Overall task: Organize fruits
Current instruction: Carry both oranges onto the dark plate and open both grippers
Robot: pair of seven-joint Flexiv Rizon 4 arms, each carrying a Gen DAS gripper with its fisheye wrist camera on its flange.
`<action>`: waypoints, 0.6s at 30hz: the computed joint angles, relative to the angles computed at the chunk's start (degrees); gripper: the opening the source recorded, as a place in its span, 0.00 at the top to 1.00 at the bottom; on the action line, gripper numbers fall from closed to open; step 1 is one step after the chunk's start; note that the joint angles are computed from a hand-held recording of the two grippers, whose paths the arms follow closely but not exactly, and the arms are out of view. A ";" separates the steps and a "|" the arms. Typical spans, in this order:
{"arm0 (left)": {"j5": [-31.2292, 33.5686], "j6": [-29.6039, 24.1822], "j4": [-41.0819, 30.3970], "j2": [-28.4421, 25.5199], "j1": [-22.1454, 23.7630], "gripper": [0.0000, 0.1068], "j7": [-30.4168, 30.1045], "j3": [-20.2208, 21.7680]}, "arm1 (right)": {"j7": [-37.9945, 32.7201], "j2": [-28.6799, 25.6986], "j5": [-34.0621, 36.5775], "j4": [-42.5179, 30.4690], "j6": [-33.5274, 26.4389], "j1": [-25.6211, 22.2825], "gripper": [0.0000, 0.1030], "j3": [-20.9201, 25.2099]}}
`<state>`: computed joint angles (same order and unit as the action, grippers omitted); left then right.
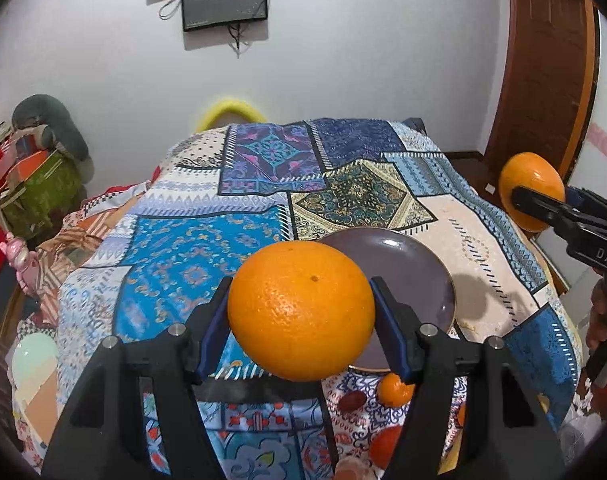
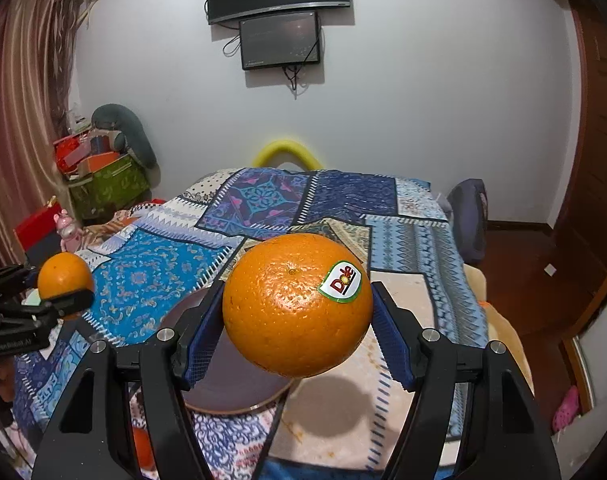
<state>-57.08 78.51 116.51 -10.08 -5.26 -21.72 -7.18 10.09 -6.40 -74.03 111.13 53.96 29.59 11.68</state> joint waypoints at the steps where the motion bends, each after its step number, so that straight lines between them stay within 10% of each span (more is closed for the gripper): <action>1: 0.96 -0.06 -0.54 -0.71 -0.13 0.39 -0.64 0.07 | -0.27 -0.51 0.05 -0.33 0.33 -0.05 0.35 -0.14; 18: 15.80 -4.80 -10.31 -11.92 2.78 0.39 -13.41 -1.40 | -9.86 -9.13 11.07 -3.79 8.81 0.43 0.35 -3.80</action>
